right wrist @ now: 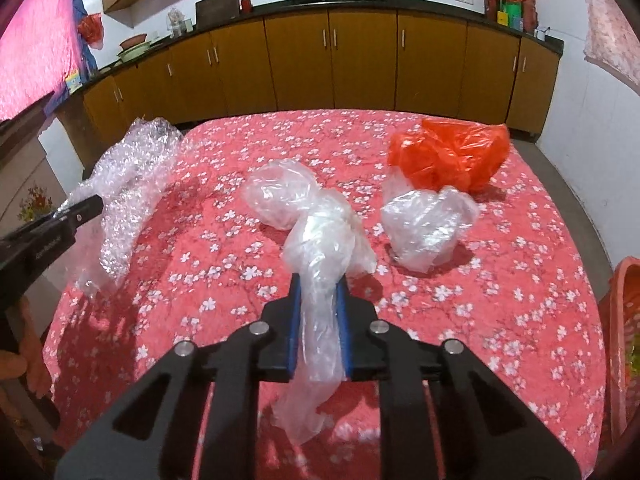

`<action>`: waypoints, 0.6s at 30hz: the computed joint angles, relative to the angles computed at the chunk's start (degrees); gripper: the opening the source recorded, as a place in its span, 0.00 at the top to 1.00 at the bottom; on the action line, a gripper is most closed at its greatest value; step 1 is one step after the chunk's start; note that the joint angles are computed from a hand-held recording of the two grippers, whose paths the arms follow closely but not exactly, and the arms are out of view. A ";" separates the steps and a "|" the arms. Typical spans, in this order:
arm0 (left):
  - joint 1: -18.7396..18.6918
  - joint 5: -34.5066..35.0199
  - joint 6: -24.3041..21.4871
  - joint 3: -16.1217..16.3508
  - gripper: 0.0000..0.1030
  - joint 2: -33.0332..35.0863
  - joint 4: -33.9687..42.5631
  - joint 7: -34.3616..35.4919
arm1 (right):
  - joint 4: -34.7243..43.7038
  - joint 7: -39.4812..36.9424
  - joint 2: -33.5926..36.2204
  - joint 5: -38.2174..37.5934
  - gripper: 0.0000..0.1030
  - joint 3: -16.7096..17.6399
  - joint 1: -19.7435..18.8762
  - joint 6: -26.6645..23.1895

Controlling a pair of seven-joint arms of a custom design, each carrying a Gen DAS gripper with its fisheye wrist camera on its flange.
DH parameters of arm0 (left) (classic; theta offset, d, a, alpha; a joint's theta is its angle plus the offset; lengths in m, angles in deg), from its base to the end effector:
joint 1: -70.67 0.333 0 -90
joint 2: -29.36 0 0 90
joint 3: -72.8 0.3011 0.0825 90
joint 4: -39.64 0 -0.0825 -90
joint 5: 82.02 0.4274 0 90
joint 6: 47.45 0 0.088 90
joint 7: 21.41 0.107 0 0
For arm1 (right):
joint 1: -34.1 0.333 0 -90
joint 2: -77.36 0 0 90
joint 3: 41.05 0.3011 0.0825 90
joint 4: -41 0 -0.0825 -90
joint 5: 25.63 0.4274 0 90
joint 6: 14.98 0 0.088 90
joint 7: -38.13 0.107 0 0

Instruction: Collect trash

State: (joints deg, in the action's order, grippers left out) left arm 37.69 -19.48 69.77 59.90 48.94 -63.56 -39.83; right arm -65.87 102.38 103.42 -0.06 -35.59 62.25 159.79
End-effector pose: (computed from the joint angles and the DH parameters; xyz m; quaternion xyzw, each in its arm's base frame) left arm 0.5115 -0.4444 0.3386 -0.7867 0.4532 -0.1962 0.3705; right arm 0.6106 0.3584 0.3098 -0.8196 0.4424 -0.1402 0.3360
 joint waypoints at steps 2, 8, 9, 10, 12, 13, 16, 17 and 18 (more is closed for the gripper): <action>-0.24 0.18 -0.02 -0.13 0.86 -0.09 0.14 0.15 | -1.86 -1.52 -1.58 1.58 0.83 1.83 -1.85 0.95; -1.51 1.03 -0.62 -0.32 0.86 0.87 2.28 0.94 | -6.75 -6.33 -6.08 6.35 0.83 5.46 -5.67 3.34; -1.77 1.23 -0.67 -0.32 0.86 0.96 2.55 1.05 | -7.60 -7.22 -6.92 7.34 0.83 6.06 -6.30 3.80; -2.06 1.43 -0.77 -0.34 0.86 1.15 2.98 1.21 | -8.06 -7.68 -7.42 7.96 0.83 6.15 -6.41 4.04; -2.57 1.68 -1.01 -0.30 0.86 1.52 3.81 1.55 | -9.30 -9.23 -8.75 9.84 0.83 7.06 -7.48 4.71; -2.81 1.77 -1.18 -0.27 0.86 1.74 4.27 1.77 | -10.07 -10.17 -9.58 11.07 0.83 7.70 -8.28 5.11; -3.58 2.11 -1.48 -0.15 0.86 2.37 5.46 2.33 | -11.50 -12.93 -11.10 14.36 0.83 9.07 -10.02 5.86; -3.82 2.17 -1.61 -0.10 0.86 2.64 5.90 2.49 | -12.16 -14.02 -11.79 15.70 0.83 9.62 -10.73 6.14; -4.10 2.28 -1.69 -0.06 0.86 2.95 6.44 2.71 | -12.80 -15.23 -12.44 17.10 0.83 10.14 -11.43 6.43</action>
State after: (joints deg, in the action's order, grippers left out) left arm 33.59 -17.20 68.07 59.83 51.89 -57.12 -37.12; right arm -78.67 87.15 90.98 17.04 -25.45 50.82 166.22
